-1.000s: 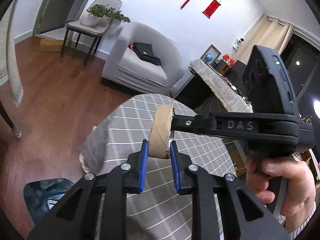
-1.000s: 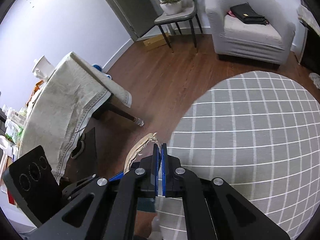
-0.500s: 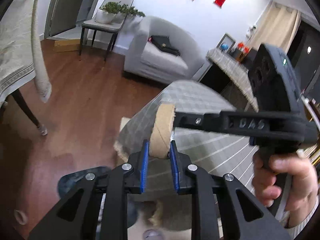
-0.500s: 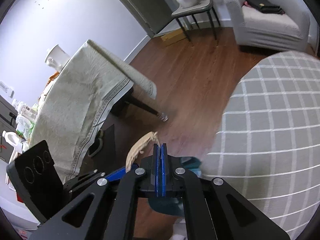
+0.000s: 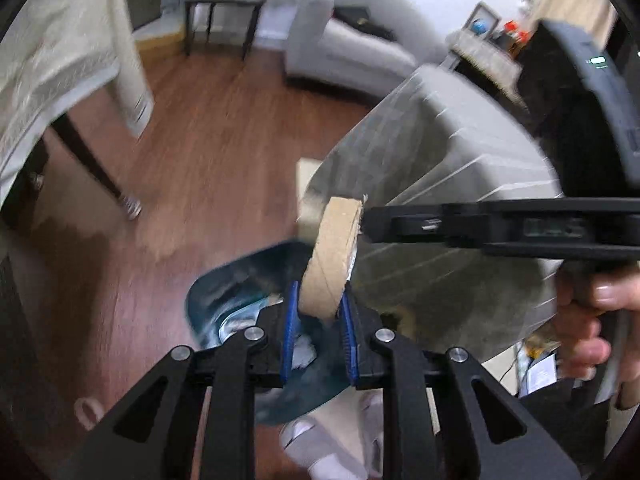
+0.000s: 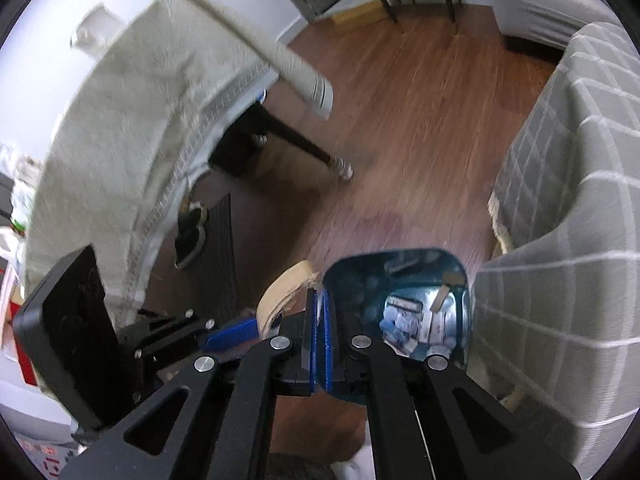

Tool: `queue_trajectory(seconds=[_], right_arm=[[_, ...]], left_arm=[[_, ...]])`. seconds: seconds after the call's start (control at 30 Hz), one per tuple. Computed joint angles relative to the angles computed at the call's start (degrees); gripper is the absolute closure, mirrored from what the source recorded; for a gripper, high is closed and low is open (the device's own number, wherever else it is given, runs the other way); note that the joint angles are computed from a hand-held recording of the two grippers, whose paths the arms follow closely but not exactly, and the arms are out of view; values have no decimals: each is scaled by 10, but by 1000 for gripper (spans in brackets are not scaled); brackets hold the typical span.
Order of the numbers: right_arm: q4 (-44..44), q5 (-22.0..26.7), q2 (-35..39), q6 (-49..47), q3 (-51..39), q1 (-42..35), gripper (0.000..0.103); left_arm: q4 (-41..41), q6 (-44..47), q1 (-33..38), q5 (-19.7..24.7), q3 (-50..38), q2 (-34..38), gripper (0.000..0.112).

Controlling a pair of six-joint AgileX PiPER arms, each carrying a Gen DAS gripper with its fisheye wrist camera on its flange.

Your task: Collect trash

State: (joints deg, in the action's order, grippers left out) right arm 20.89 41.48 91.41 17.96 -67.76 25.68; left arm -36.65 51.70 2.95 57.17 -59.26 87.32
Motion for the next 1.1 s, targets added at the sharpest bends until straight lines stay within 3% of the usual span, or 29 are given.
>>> queue_trajectory(seconds=[0.37, 0.4, 0.43, 0.47, 0.63, 0.77, 0.8, 0.93, 0.97, 1.03, 1.1], right_arm=[[-109, 36, -2, 69, -41, 29, 79], [-116, 38, -4, 72, -41, 29, 75], [-116, 38, -3, 71, -42, 28, 73], [-116, 38, -3, 70, -41, 26, 73], [-128, 43, -15, 75, -26, 23, 73], [-143, 45, -45, 90, -12, 27, 73], [-162, 50, -55, 104, -11, 35, 69], [-257, 69, -129, 182, 10, 76, 46], [-275, 73, -146, 201, 15, 83, 43], [-340, 90, -196, 265, 30, 117, 23], [-412, 124, -248, 338, 45, 165, 16]], left_arm=[[133, -39, -33, -77, 38, 102, 90], [139, -46, -36, -81, 40, 105, 80], [143, -53, -41, -82, 36, 112, 63], [139, -51, -42, -76, 35, 113, 59], [153, -59, -47, -87, 46, 103, 59], [136, -44, -31, -92, 69, 28, 57], [128, -35, -26, -95, 75, 8, 50], [77, -20, 6, -79, 106, -112, 27], [69, -19, 10, -74, 111, -134, 25], [56, -19, 21, -69, 124, -193, 17], [60, -40, 29, -58, 131, -252, 17]])
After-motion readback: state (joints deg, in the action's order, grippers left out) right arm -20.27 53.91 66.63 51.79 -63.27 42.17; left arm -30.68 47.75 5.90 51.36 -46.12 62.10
